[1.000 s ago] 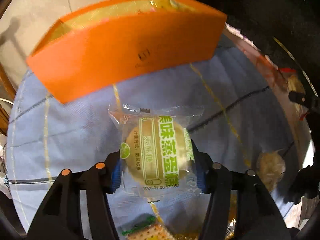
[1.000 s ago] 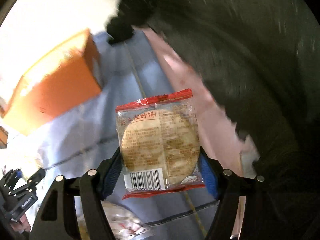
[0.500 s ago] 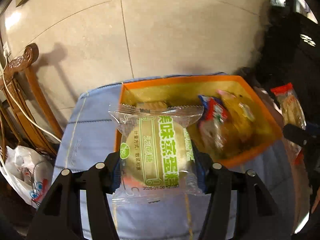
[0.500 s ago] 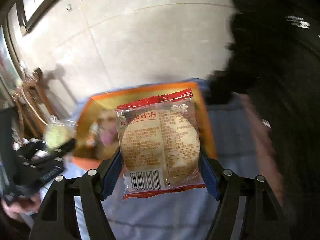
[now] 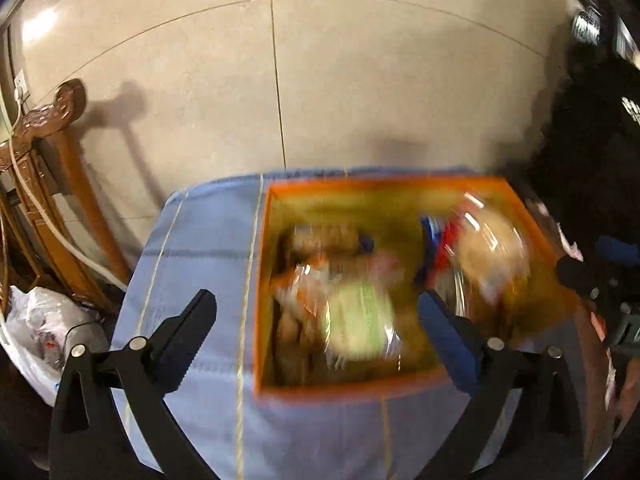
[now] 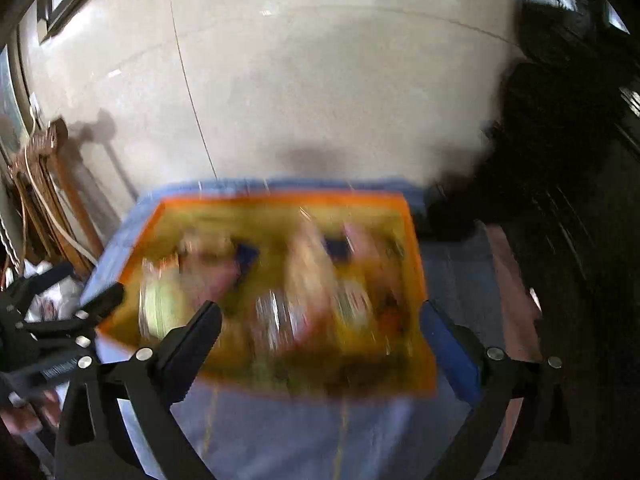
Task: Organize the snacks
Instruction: 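Grasp a round biscuit pack with right tool while left grasps a green-printed cake, drop both in box, then grasp a white candy bag with right tool while left grasps a cracker pack, drop both in box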
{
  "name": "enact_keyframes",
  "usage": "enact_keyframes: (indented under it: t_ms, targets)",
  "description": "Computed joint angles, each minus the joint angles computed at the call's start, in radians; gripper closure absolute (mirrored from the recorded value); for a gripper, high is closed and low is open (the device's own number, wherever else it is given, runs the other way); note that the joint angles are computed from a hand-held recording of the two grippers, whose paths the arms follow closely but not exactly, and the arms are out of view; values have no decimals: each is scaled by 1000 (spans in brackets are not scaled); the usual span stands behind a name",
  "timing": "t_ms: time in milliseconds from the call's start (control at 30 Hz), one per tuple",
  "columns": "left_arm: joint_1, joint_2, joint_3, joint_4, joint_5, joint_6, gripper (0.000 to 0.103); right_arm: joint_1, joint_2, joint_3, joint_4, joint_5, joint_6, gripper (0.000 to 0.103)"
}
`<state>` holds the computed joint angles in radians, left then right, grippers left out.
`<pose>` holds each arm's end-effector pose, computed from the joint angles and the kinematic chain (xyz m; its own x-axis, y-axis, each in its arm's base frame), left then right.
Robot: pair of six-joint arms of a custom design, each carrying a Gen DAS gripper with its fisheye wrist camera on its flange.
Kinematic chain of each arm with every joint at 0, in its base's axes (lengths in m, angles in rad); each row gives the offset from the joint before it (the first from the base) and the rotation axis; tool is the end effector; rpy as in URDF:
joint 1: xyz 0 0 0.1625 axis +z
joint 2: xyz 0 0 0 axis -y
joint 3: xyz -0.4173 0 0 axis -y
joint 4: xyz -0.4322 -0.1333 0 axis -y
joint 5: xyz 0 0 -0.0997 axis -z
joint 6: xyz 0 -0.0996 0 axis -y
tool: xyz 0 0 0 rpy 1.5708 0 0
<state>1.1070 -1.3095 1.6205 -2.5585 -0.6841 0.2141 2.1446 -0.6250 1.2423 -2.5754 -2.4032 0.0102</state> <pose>-0.0964 -0.6633 0.4467 -0.6904 0.0003 -0.7235 0.5070 0.7135 -0.4836 0.4890 -0.6466 0.1321 -0.7220 -0.1229 0.6809 -0.4953 0.7789 -0.3847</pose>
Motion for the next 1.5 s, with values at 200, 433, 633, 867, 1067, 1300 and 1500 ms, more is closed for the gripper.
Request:
enact_keyframes:
  t_ms: [200, 433, 633, 867, 1067, 1300, 1500]
  targets:
    - [-61, -273, 347, 207, 50, -82, 4, 30, -270, 430, 73, -20, 273, 4]
    - [-73, -457, 584, 500, -18, -284, 4, -10, -447, 741, 233, 70, 623, 4]
    - [-47, -513, 594, 475, -141, -421, 4, -15, -382, 769, 36, 69, 440, 4]
    - [-119, -623, 687, 517, -42, -371, 15, 4, -312, 779, -16, 4, 360, 40]
    - [-170, -655, 625, 704, -99, -398, 51, 24, -367, 766, 0, 65, 420, 59]
    - [-171, -649, 555, 716, -92, -511, 52, 64, -365, 688, -34, -5, 368, 59]
    - [-177, -578, 461, 584, -86, -421, 65, 72, -350, 612, -119, -1, 278, 59]
